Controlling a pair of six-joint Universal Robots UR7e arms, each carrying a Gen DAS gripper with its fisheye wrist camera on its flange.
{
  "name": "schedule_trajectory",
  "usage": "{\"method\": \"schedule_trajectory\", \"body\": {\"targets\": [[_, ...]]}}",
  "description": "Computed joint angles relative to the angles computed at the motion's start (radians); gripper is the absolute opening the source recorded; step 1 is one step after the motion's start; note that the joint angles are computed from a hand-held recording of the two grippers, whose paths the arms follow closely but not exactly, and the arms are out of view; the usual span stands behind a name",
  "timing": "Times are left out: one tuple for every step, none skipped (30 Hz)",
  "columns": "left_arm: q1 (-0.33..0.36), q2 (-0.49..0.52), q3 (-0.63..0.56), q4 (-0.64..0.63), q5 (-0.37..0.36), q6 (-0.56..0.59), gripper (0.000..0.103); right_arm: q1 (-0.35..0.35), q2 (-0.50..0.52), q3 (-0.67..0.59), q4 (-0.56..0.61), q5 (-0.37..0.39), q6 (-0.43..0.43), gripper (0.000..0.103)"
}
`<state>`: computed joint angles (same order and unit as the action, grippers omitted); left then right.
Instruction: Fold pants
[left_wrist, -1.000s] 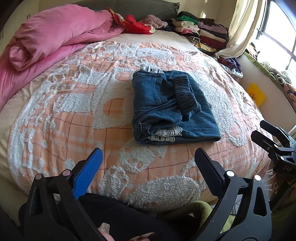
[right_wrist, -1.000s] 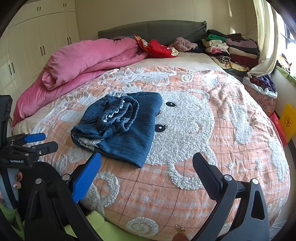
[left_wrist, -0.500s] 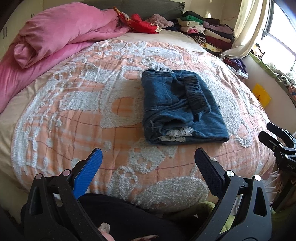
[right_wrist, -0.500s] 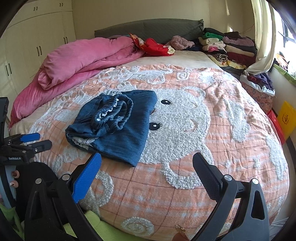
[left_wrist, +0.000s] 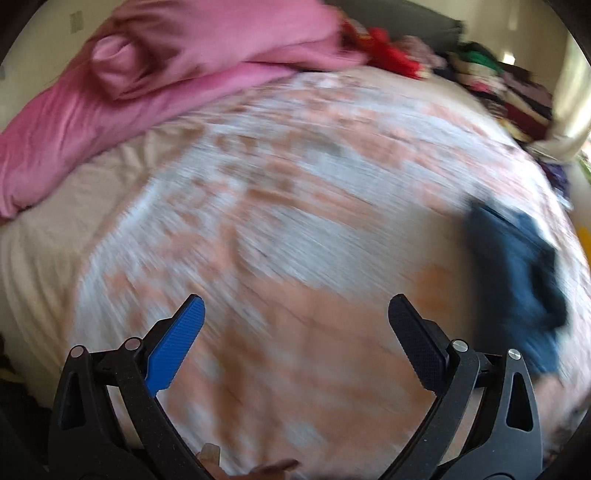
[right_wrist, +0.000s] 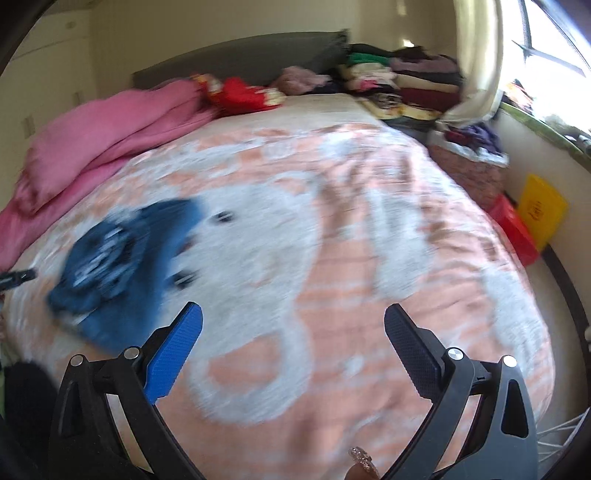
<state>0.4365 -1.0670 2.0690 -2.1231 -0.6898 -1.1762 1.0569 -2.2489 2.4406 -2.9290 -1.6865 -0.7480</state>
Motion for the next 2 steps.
{"method": "schedule_trajectory", "body": {"targets": [[0.035, 0.000, -0.013, 0.013, 0.018, 0.015, 0.093, -0.035, 0.046, -0.039, -0.038, 0.008, 0.004, 0.098], [0.079, 0.002, -0.026, 0.015, 0.045, 0.037, 0.093, -0.055, 0.087, -0.073, -0.062, 0.005, 0.003, 0.098]]}}
